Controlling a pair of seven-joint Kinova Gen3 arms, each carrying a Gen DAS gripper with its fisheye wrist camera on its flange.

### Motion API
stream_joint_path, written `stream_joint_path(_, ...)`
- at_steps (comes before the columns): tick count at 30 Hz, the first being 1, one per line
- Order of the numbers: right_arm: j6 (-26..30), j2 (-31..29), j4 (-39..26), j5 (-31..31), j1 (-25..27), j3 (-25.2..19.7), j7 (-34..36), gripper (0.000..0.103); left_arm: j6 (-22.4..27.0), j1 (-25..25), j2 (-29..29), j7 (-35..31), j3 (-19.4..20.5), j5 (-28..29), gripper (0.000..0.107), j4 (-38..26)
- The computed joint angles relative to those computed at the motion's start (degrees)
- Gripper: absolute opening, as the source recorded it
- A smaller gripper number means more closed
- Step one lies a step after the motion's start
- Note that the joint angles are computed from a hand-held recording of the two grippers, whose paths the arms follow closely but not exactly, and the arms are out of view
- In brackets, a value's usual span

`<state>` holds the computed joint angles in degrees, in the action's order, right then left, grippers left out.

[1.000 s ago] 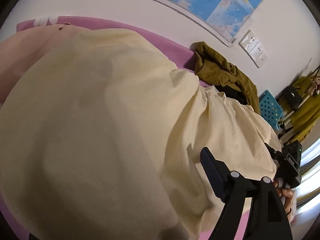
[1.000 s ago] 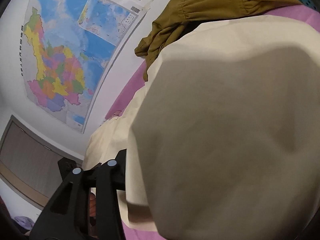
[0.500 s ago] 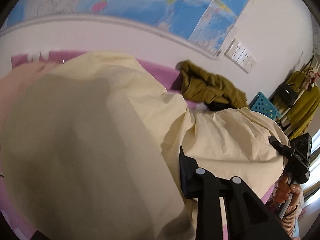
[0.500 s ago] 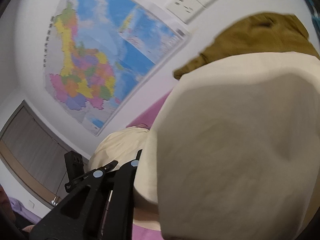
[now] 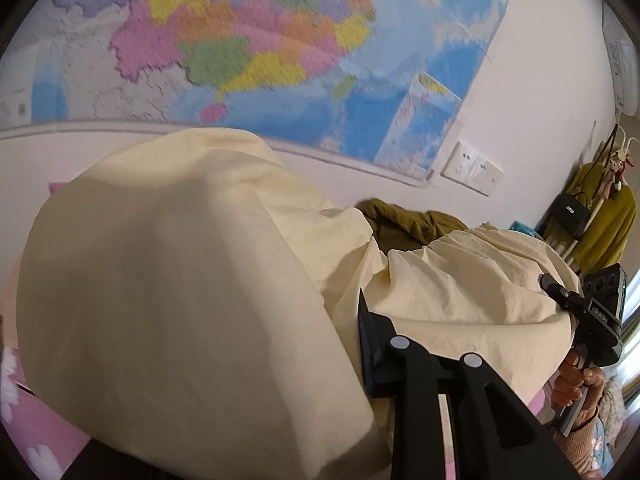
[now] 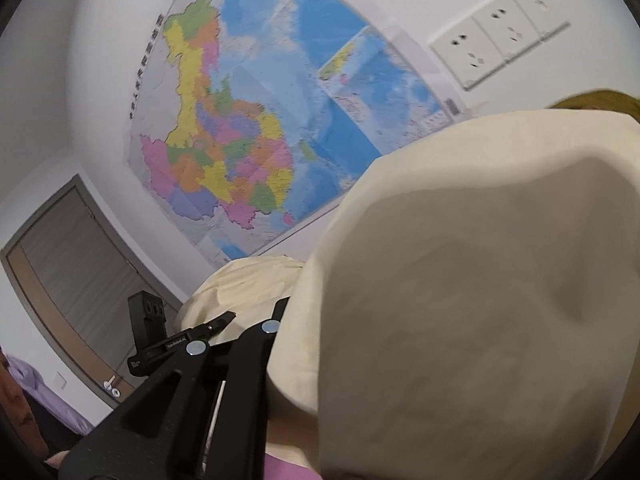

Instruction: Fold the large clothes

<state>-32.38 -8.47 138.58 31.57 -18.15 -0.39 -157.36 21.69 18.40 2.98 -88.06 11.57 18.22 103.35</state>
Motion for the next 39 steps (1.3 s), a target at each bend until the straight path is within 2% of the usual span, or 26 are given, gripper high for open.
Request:
stream_joint_path(8, -1.0, 4.6, -5.7, 5.4, 0.8, -1.2, -3.7, 0.012, -0.8, 0.6, -1.9, 10.7, -1.4, -11.0, 0.026, 1.0)
stream_joint_path(20, 0.2, 10.2, -13.9, 11.8, 3.3, -5.4, -8.7, 0.012, 1.1, -1.9, -3.6, 15.4, -2.2, -15.8, 0.026, 0.3)
stream_joint_path(27, 1.2, 13.8, -20.2, 16.6, 4.6, -7.6, -12.1, 0.012, 3.5, -3.5, -4.5, 21.2, -2.1, -23.2, 0.025, -2.1)
stream_joint_path(39, 3.5, 22.0, -32.7, 25.7, 5.0, -11.7, -19.0, 0.012, 6.5, -6.4, -4.2, 27.2, -3.1, -31.4, 0.025, -5.9)
